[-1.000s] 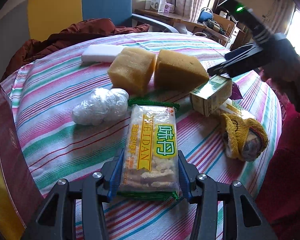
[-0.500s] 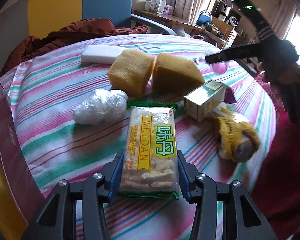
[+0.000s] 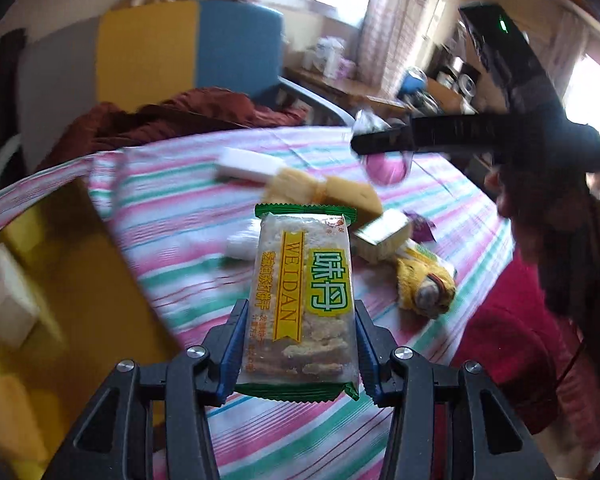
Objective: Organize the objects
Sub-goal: 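Place the biscuit pack in the tray with the left tool while the right tool drops the roller there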
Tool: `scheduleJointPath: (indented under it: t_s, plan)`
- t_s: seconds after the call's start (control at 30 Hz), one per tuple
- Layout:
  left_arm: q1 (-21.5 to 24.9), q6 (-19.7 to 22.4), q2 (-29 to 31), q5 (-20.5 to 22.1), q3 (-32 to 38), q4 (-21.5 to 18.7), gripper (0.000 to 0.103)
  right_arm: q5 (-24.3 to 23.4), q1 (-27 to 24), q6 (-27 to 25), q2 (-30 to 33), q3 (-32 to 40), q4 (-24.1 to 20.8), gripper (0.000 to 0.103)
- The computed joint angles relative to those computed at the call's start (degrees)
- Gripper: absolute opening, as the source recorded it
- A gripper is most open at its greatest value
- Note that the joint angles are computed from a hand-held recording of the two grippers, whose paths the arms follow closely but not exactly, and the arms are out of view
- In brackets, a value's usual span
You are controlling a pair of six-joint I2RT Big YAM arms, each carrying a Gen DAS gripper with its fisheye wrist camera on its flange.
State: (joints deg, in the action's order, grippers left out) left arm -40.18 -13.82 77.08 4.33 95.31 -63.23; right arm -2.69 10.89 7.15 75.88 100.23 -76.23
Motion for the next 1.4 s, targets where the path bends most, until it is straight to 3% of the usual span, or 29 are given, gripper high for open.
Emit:
scheduleJointPath:
  t_s: [0.27,0.53,0.7,0.9,0.97,1.17,1.4]
  plan:
    - [9.9,-4.87,-8.94,-4.14,-5.28,0.74,0.049,-1.15,12.04,3.38,6.52,6.31,0.48,0.075]
    - [21.23,-8.32,-12.43,-9.09,-9.37,0.28,0.05,0.76,18.43,7.34,19.4,21.23,-1.47,0.076]
    - [25.39,-9.22,-13.12,-10.7,-11.27,-0.25,0.064,5.62,20.45,9.72,23.85,27.76,-0.65,0.089]
    - [26.0,-9.01,-15.58,-11.13,-13.81,-0.45,0.072,5.9,21.4,9.3,18.99,19.43,2.14,0.09]
    - [25.04,-9.09,-16.5,-12.05,-14.43,-0.76,0.079,5.9,21.82,9.91,16.98,16.08,2.91,0.092]
    - [22.68,-8.84,-17.36,-14.07,-14.18,-2.34,0.081,7.77,24.08,11.03,11.05,7.06,5.41,0.092]
    - [19.05,-8.83,-17.54,-16.76,-13.35,-4.11,0.082,11.32,26.58,11.12,6.14,1.5,8.1,0.092]
